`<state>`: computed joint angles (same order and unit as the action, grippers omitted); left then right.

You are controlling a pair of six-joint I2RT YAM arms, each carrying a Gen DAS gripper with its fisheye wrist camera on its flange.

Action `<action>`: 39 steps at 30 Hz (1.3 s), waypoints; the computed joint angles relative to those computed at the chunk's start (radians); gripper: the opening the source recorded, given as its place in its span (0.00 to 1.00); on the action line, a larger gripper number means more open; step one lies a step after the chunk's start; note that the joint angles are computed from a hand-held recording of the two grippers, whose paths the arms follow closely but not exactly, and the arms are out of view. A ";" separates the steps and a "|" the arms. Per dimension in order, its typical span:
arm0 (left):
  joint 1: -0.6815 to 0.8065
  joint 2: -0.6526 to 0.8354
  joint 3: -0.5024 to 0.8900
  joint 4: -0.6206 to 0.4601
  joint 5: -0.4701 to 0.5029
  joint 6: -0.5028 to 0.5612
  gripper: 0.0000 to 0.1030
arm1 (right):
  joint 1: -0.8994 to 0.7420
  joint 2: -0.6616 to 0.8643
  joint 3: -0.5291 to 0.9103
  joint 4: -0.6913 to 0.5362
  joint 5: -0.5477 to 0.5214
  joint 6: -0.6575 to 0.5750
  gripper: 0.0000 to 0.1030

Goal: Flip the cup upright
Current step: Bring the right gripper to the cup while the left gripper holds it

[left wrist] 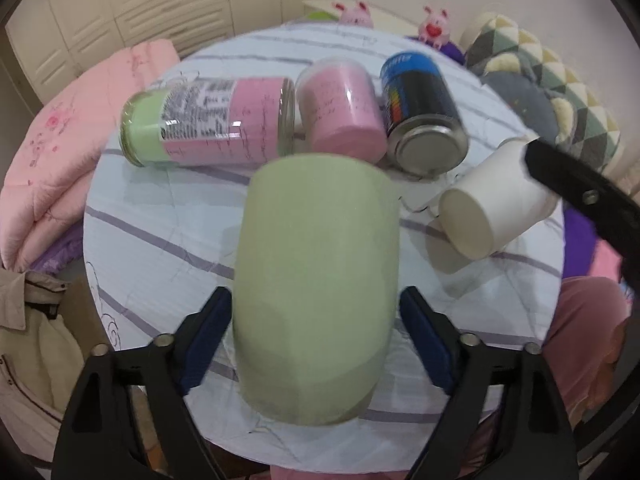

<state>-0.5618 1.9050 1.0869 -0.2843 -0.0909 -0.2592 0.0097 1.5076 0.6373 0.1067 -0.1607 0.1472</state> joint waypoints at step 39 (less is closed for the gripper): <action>0.188 -0.211 -0.342 0.261 0.204 0.152 0.97 | 0.208 0.408 0.428 -0.307 -0.243 0.310 0.79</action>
<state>-0.3741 1.6939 0.7452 -0.0232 0.1130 -0.1068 0.2178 1.9157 1.0654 -0.2000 -0.4035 0.4574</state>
